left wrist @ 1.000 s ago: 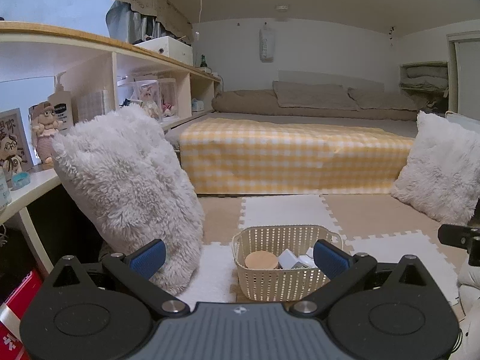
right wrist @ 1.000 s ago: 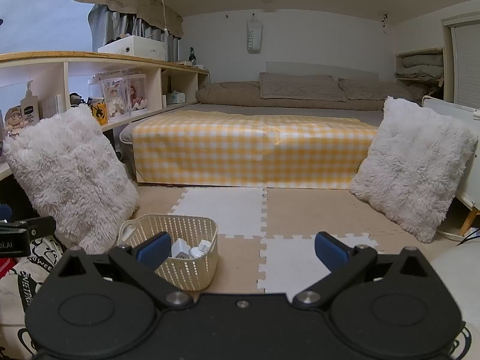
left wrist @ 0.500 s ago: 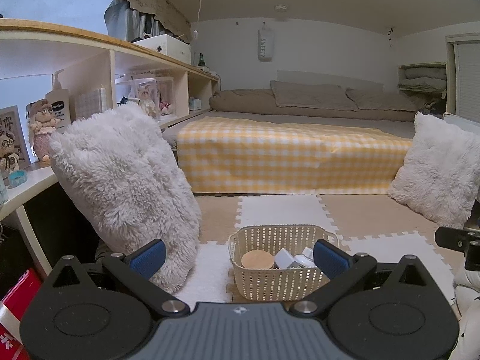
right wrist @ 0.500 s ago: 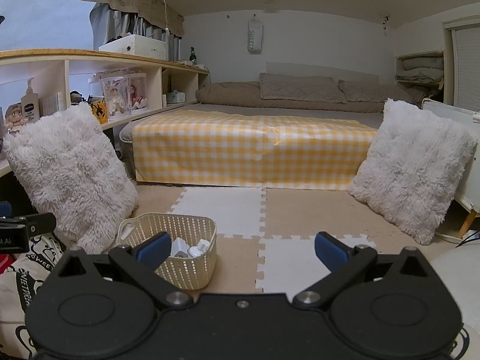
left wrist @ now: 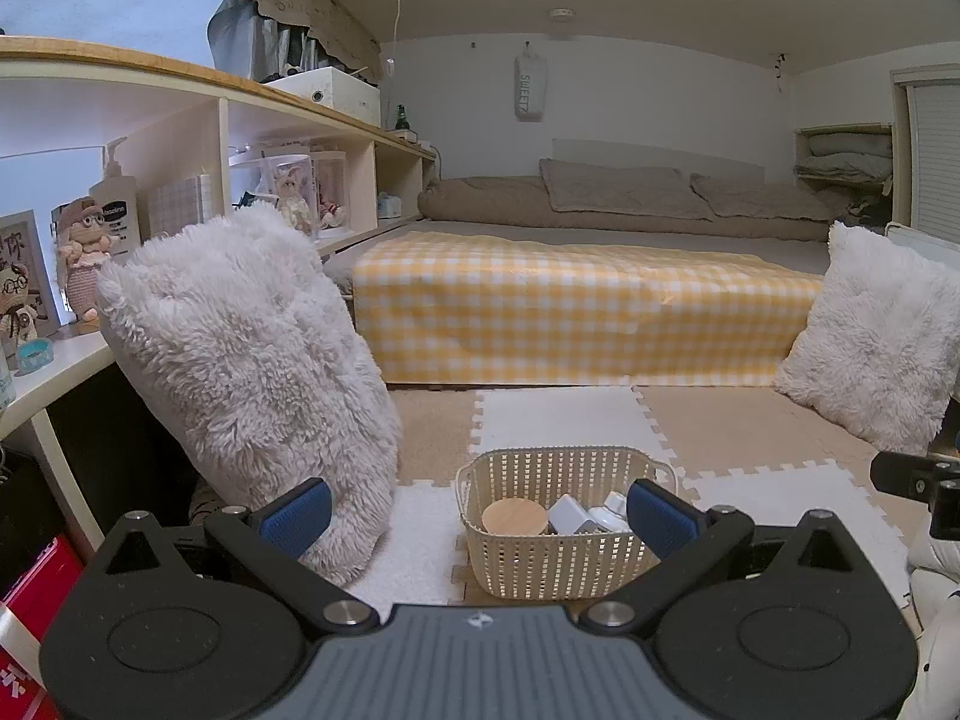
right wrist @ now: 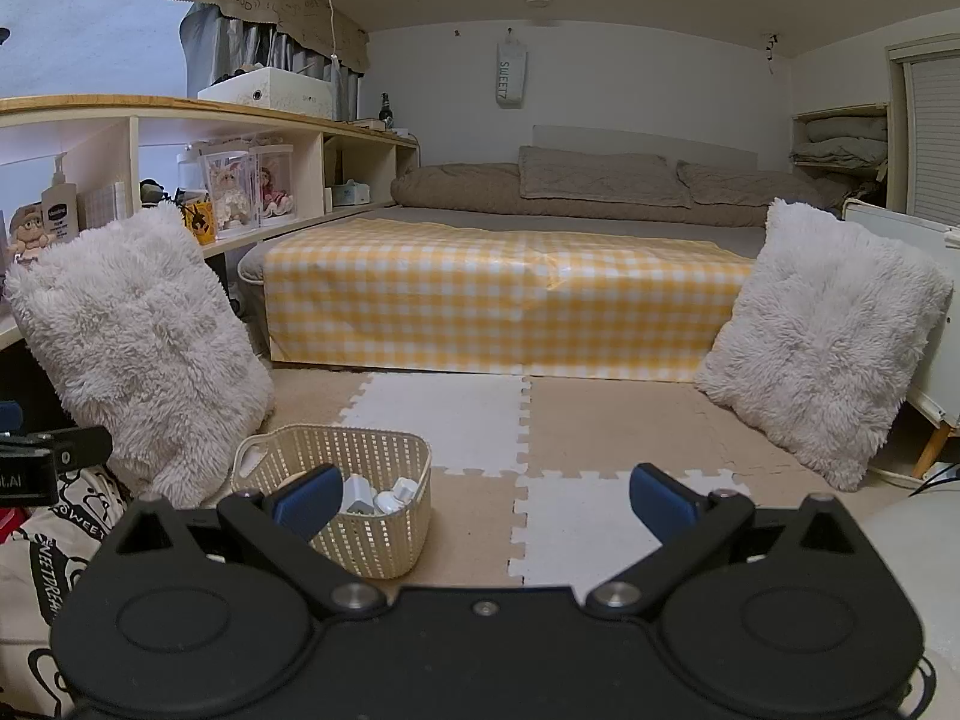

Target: Organize rigid objects

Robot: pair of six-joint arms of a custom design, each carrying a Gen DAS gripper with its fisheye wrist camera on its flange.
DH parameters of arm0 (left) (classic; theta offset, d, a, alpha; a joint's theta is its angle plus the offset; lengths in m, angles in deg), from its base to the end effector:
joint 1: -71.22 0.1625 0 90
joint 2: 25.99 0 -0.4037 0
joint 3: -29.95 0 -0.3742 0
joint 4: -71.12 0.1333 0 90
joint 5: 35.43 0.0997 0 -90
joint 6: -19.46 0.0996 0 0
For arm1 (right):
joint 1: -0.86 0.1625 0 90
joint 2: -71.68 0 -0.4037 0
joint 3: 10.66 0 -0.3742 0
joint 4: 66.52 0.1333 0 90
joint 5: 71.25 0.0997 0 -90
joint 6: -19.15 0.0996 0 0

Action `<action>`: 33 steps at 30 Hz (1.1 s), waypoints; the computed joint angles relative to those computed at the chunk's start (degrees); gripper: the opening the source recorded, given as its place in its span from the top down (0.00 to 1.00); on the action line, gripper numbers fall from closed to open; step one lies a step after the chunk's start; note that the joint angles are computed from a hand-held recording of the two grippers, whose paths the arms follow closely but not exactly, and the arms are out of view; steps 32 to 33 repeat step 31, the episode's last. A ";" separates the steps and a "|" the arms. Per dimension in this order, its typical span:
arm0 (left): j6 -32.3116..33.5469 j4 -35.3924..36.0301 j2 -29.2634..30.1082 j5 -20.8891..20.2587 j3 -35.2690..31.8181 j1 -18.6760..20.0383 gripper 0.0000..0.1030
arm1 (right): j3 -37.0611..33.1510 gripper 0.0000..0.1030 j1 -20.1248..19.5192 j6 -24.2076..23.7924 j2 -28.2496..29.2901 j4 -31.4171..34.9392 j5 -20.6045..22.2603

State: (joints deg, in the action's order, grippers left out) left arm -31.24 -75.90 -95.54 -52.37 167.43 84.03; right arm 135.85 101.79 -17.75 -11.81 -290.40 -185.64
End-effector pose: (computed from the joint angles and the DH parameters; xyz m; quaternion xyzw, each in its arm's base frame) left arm -0.3141 -0.3058 0.1466 0.2384 0.7657 -0.4988 0.3289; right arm 0.1538 -0.3104 0.2946 0.2109 -0.7777 0.5135 0.2950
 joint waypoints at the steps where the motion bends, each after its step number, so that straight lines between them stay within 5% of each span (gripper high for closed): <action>1: -0.05 -0.01 0.00 -0.02 0.02 -0.01 0.00 | 0.02 0.00 -0.06 -0.02 -0.06 0.05 0.04; 33: -0.53 0.07 -0.32 -0.48 0.46 -0.20 0.00 | 0.10 0.00 -0.22 -0.17 -0.41 0.36 0.21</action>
